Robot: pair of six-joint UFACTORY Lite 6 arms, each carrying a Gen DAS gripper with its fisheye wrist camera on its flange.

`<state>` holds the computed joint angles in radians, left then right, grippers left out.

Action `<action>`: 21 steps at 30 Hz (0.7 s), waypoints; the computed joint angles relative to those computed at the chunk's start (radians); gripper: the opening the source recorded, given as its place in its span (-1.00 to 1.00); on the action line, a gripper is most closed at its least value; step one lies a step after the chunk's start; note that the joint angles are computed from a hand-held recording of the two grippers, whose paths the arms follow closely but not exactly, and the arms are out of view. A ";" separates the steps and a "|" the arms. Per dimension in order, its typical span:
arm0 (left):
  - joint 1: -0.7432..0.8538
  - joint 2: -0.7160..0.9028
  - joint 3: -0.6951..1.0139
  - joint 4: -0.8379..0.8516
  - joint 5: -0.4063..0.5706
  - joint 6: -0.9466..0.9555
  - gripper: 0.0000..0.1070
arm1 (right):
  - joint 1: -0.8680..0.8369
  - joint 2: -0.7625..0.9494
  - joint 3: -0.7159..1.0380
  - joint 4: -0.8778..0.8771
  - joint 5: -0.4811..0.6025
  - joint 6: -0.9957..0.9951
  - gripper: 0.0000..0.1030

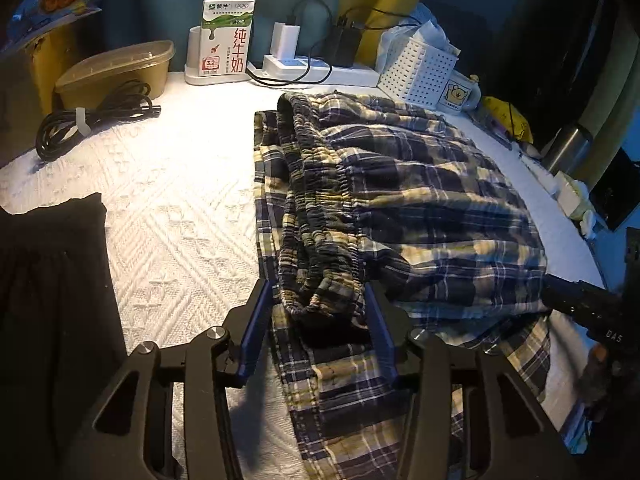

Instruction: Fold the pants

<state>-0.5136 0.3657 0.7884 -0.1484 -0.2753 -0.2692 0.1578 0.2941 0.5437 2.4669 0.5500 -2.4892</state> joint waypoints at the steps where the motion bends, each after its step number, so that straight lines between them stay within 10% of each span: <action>1: -0.001 -0.001 -0.002 -0.009 -0.002 0.005 -0.13 | 0.004 0.000 0.003 -0.011 -0.003 0.007 -0.29; 5: -0.004 -0.002 -0.014 -0.047 -0.013 0.037 -0.13 | 0.058 -0.020 -0.013 0.060 -0.038 -0.075 -0.68; 21: -0.027 -0.263 -0.239 -0.235 -0.013 0.215 -0.14 | 0.199 -0.213 -0.146 0.422 -0.132 -0.364 -0.83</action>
<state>-0.5407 0.1030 0.5498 -0.3839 -0.2887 -0.0543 0.3566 0.0810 0.3980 2.8887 0.4184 -2.8532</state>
